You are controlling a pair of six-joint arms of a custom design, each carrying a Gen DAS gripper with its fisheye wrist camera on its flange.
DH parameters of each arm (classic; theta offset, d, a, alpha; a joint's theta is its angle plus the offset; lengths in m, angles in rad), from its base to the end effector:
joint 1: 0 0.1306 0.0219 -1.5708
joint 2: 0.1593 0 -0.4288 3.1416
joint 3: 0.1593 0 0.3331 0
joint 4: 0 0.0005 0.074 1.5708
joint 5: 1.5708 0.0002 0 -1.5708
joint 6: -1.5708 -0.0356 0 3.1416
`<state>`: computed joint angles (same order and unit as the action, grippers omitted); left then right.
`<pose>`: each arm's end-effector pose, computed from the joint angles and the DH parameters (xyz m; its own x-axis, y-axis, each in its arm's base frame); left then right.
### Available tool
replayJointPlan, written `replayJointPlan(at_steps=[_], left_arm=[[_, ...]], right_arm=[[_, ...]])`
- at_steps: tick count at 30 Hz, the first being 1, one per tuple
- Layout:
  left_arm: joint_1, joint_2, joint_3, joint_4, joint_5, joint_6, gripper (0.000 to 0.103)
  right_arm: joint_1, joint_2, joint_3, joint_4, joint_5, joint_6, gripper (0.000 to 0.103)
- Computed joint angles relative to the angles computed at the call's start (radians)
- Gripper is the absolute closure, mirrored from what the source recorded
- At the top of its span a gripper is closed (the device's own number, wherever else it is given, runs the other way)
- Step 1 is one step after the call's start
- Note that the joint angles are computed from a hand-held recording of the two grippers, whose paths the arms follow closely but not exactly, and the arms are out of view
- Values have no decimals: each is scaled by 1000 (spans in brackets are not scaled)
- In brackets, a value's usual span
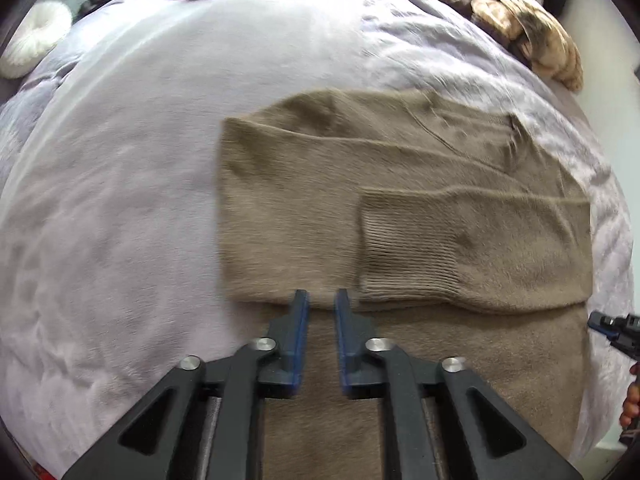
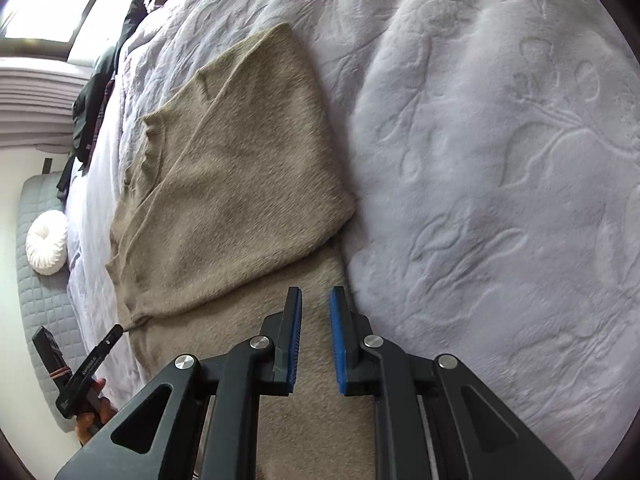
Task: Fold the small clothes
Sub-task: 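Release the sleeve and pinch the folded edge with the left gripper while the right gripper opens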
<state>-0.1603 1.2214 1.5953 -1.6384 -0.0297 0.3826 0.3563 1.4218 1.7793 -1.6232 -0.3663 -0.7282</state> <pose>0.2803 -0.0448 0.5688 -0.9294 -0.2277 -0.2903 -0.2116 0.9735 -0.0863 0.3428 0.1407 0.5736 -0.9510 0.3091 0.0032 0.2766 0.8465 0.4549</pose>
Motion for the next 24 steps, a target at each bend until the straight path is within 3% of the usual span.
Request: replayJointPlan(at_steps=[1, 4, 7, 11, 12, 15, 16, 22, 24], left_arm=[[21, -11, -4, 7, 4, 9, 0], [62, -35, -5, 21, 2, 1, 1], [113, -31, -14, 15, 31, -12, 1], [227, -28, -82, 50, 166, -8, 2], [250, -34, -104, 64, 200, -3, 5], [317, -32, -149, 90, 318, 2, 46], [313, -34, -159, 98, 326, 8, 80], [286, -57, -160, 112, 245, -53, 85], [304, -50, -186, 127, 266, -51, 85]], right_arm=[[5, 1, 1, 0, -3, -1, 83], [23, 0, 2, 5, -3, -7, 66], [36, 1, 4, 6, -6, -8, 66], [53, 4, 10, 5, -16, -22, 66], [56, 5, 13, 6, -18, -23, 66], [72, 11, 31, -5, -18, -19, 66], [77, 14, 39, -10, -17, -18, 66], [99, 37, 86, -22, -6, -17, 66], [105, 48, 98, -29, -5, -5, 66]])
